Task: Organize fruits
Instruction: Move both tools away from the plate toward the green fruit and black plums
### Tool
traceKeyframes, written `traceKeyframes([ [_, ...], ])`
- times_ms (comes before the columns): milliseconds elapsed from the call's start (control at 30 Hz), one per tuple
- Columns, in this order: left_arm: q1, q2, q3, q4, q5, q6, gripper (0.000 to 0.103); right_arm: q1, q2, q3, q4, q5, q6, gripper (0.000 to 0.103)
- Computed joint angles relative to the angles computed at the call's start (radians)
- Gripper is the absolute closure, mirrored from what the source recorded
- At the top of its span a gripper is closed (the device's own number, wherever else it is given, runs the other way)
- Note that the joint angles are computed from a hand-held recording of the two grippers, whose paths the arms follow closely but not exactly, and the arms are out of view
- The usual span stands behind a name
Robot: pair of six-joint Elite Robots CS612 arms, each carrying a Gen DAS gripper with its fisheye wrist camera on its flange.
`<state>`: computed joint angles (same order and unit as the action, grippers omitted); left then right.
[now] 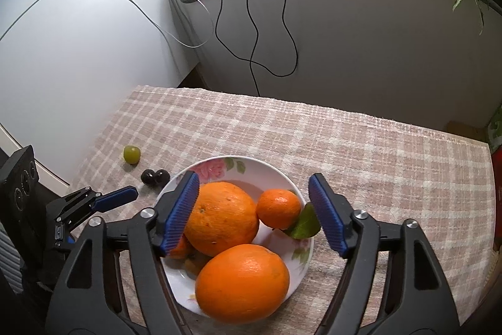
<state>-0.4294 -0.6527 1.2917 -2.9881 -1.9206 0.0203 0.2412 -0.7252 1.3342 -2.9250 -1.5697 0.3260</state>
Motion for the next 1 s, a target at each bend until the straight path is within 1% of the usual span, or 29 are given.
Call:
traceKeyframes([
  [133, 0.009, -0.005, 0.010, -0.008, 0.015, -0.012, 0.035, 0.005, -0.001, -0.006, 0.003, 0.010, -0.027, 0.022],
  [300, 0.026, -0.010, 0.024, -0.014, 0.039, -0.025, 0.035, 0.018, 0.004, -0.025, 0.022, 0.009, -0.073, 0.022],
  [767, 0.072, -0.014, 0.044, -0.031, 0.087, -0.061, 0.035, 0.046, 0.033, -0.096, 0.062, 0.026, -0.151, 0.022],
  [1000, 0.089, -0.005, 0.032, -0.029, 0.090, -0.080, 0.036, 0.062, 0.056, -0.143, 0.090, 0.034, -0.231, 0.022],
])
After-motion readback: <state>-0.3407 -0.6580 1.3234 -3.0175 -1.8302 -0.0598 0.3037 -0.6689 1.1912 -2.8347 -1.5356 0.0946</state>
